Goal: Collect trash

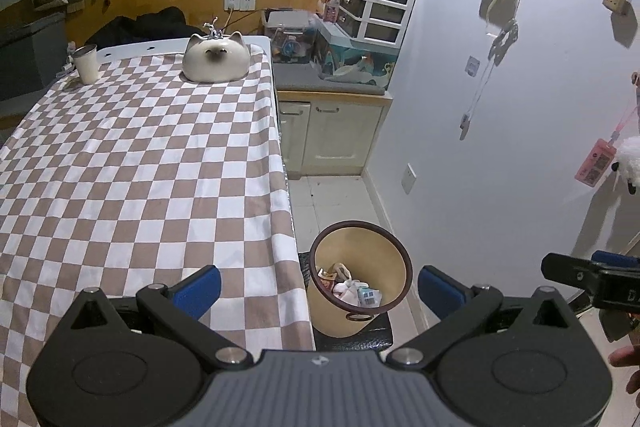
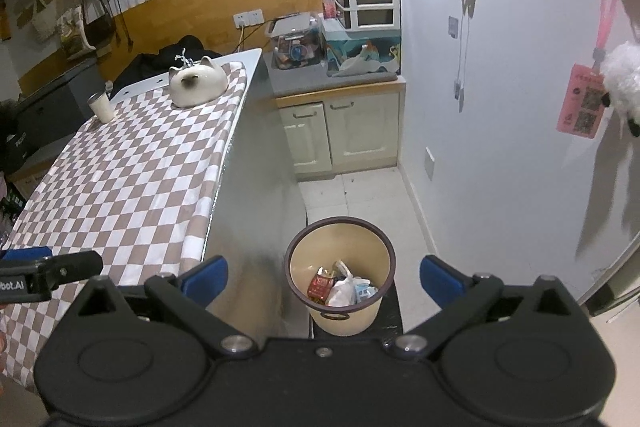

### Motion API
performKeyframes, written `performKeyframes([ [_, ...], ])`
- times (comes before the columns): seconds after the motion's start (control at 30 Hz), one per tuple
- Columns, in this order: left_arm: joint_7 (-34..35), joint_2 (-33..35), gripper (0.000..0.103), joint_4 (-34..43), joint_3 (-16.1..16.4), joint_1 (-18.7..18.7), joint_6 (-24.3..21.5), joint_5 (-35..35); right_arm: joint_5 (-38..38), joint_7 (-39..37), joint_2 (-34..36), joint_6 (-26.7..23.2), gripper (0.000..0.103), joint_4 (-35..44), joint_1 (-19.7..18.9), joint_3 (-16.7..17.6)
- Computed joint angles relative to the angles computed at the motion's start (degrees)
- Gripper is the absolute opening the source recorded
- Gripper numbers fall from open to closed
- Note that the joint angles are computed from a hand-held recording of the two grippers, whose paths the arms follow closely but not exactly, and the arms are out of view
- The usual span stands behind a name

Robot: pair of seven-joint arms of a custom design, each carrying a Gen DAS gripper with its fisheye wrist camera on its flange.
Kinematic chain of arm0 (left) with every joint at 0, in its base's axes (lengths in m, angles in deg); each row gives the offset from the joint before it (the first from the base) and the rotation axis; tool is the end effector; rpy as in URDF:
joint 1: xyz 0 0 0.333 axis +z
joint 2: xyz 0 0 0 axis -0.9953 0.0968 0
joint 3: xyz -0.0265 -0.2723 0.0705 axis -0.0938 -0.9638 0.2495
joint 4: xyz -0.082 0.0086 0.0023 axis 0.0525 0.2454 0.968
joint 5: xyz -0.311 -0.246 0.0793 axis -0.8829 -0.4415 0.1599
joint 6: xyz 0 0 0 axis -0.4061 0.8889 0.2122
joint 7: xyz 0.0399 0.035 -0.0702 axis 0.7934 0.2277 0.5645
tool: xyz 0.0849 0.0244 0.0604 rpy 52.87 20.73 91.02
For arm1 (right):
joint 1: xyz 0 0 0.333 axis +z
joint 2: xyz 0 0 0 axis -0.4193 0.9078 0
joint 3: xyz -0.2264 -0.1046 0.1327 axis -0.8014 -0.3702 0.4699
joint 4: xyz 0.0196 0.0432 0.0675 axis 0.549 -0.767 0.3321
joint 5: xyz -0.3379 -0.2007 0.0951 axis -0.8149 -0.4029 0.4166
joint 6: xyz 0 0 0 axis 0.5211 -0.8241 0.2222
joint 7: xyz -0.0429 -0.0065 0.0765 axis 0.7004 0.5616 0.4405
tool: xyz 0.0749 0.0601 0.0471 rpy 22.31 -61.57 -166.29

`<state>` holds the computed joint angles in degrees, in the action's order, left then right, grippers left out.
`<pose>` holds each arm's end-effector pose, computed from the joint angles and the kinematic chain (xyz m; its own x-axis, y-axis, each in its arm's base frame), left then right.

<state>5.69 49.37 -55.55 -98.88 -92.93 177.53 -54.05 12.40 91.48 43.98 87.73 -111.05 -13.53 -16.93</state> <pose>0.4478 -0.1737 0.7190 0.1057 -0.9821 0.1559 -0.6512 -0.1868 -0.7355 0.5013 0.1565 0.7130 0.2324 -0.9655 -0.1176 -0.6436 -0.0620 -0.7628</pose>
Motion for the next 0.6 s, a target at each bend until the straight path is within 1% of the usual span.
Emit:
performKeyframes([
  [0.3,-1.7,-1.4,0.103,0.7,-1.6,0.2,-2.1,2.5,1.2,-2.4,-4.1,0.4,0.103,-2.8,0.0,-0.6],
  [0.6,-4.3,-2.5,0.103,1.1,-2.7,-0.4,-4.9,4.0,2.8,-5.1,-6.6,-0.7,0.103,-4.6,-0.5,-1.2],
])
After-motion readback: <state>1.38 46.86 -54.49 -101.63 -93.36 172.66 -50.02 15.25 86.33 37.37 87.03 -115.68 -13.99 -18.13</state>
